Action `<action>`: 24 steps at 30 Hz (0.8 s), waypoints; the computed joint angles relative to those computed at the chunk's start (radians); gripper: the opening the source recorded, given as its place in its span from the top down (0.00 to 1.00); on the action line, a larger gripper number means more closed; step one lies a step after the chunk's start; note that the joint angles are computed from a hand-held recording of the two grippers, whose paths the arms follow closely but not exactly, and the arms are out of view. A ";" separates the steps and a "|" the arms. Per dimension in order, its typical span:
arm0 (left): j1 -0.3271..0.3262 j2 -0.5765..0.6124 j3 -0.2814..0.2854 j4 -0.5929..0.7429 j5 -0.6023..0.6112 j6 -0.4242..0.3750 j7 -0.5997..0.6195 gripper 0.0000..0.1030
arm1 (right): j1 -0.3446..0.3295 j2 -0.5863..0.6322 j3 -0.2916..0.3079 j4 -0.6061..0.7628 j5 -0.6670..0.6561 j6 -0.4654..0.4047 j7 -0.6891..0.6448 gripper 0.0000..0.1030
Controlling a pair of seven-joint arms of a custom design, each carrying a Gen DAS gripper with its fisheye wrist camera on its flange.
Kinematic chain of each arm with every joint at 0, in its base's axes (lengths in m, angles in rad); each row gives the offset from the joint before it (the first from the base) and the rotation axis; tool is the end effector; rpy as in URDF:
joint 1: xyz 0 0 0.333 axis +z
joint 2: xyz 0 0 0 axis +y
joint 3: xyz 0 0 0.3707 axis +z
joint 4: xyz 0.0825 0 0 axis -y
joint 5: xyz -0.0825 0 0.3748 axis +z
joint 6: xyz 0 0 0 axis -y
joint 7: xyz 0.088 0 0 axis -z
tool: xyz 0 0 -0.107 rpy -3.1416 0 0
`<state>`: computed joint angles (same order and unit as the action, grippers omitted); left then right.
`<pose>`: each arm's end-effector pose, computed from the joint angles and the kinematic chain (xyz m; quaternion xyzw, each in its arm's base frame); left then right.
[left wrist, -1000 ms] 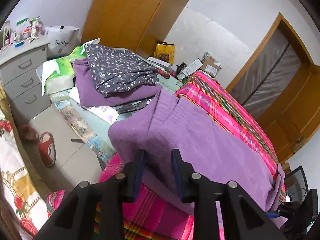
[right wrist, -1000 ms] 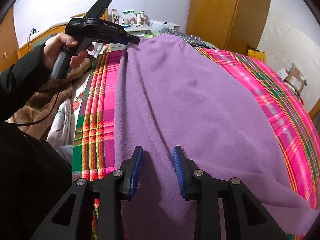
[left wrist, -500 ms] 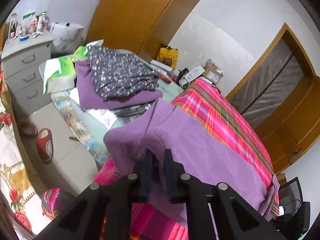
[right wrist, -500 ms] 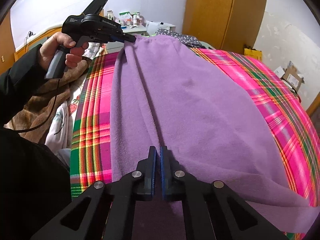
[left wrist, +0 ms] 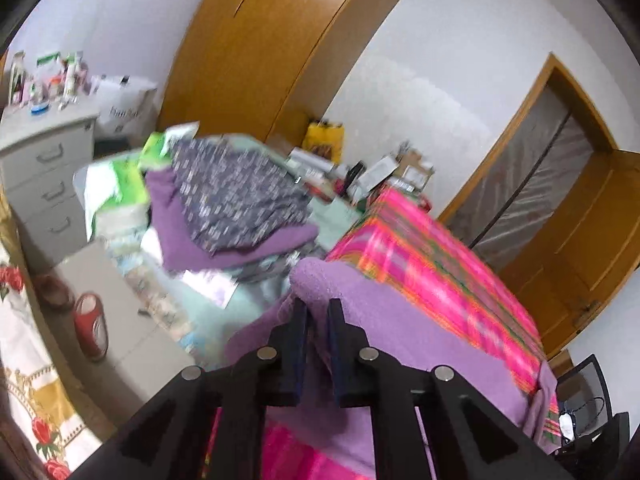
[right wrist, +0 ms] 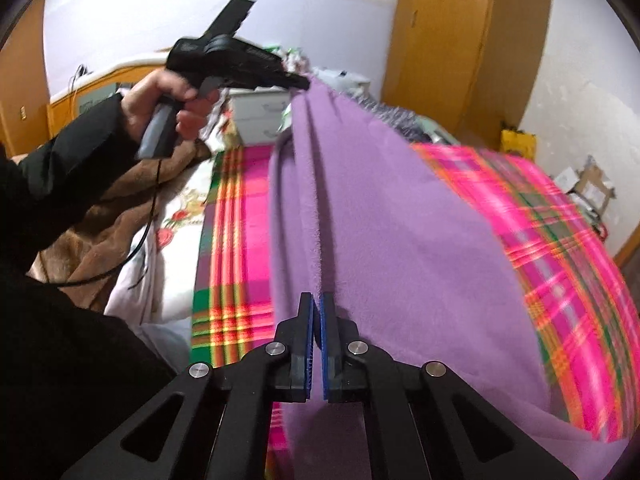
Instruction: Fold clothes
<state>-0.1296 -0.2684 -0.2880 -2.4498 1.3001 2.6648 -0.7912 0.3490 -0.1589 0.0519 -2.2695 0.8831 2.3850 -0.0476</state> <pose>0.3999 -0.2160 0.4864 -0.8330 0.3114 -0.3793 0.2554 0.4591 0.2038 0.5139 -0.9339 0.0614 -0.0649 0.3461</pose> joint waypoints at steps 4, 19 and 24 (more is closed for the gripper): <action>0.007 0.031 0.018 -0.044 -0.003 0.064 -0.045 0.90 | 0.000 0.029 0.014 -0.002 -0.060 0.000 0.050 0.97; -0.027 -0.031 -0.016 -0.066 -0.202 -0.055 0.150 0.86 | -0.068 0.052 -0.032 0.093 -0.011 -0.187 0.145 0.69; -0.038 -0.048 -0.049 -0.031 -0.267 -0.174 0.176 0.87 | -0.104 0.120 -0.037 0.185 0.069 -0.131 0.242 0.66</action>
